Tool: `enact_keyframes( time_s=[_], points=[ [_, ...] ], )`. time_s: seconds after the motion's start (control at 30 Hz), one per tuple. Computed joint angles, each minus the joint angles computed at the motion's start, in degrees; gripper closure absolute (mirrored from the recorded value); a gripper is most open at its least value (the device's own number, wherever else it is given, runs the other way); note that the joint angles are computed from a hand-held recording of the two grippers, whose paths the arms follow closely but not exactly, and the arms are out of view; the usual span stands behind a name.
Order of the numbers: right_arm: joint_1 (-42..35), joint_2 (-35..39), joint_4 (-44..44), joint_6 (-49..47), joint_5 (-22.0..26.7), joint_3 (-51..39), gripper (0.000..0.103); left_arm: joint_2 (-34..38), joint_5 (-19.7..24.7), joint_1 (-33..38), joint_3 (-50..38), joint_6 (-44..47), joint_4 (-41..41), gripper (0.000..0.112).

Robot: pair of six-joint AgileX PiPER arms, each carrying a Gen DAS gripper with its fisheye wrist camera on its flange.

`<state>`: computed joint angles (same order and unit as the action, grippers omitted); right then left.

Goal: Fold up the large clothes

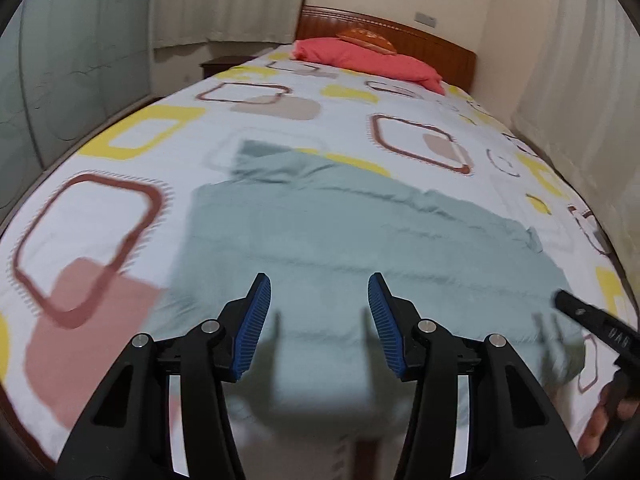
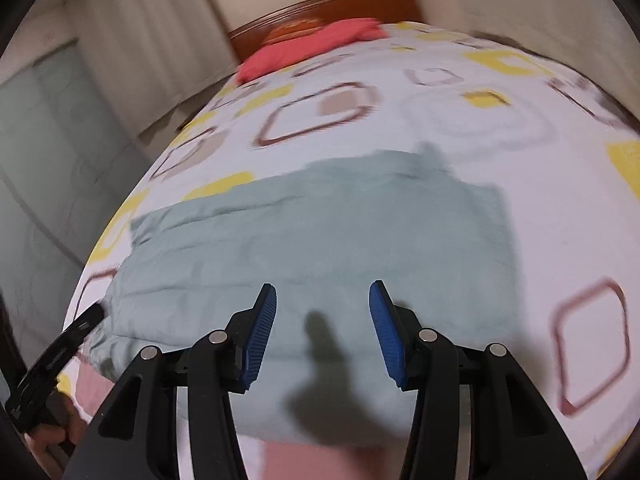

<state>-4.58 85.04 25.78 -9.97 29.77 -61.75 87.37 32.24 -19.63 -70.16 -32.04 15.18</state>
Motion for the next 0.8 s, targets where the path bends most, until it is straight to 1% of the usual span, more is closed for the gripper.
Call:
enact_keyframes(
  time_s=[0.1, 0.13, 0.17, 0.27, 0.4, 0.47, 0.53, 0.57, 0.63, 0.8],
  points=[
    [7.1, 4.3, -10.7, 9.5, -0.3, -7.0, 0.054, 5.4, 0.4, -2.1, -5.0, -3.6, 3.9, 0.063],
    [9.3, 5.8, -15.3, 13.6, -0.5, -8.8, 0.054, 7.2, 1.0, -2.4, -6.5, -4.3, 4.5, 0.069],
    [10.7, 7.0, -18.0, 15.9, -0.3, -10.0, 0.054, 9.0, 1.6, -2.8, -7.8, -5.1, 5.4, 0.070],
    [13.5, 11.3, -22.8, 20.2, -0.1, -12.6, 0.054, 12.2, 2.8, -3.5, -8.7, -7.1, 6.7, 0.071],
    [15.8, 15.0, -28.4, 25.7, 0.1, -13.1, 0.054, 14.0, 1.7, -3.8, -7.6, -9.2, 9.3, 0.071],
    [16.7, 16.8, -32.6, 28.6, -1.4, -12.4, 0.054, 15.1, 1.6, -3.3, -8.1, -7.7, 7.6, 0.071],
    [17.0, 17.7, -34.1, 29.8, -2.3, -12.1, 0.054, 16.0, 1.8, -2.9, -8.8, -6.5, 6.2, 0.071],
    [16.8, 18.1, -33.3, 29.3, -2.1, -12.4, 0.054, 16.3, 1.7, -2.8, -8.8, -6.2, 6.0, 0.071],
    [16.4, 18.7, -31.6, 28.0, -1.9, -12.7, 0.054, 16.7, 1.7, -3.1, -8.8, -6.8, 6.7, 0.071],
    [16.8, 18.9, -32.7, 29.1, -2.0, -12.8, 0.054, 17.0, 1.6, -3.2, -8.9, -7.1, 6.9, 0.071]
  ],
)
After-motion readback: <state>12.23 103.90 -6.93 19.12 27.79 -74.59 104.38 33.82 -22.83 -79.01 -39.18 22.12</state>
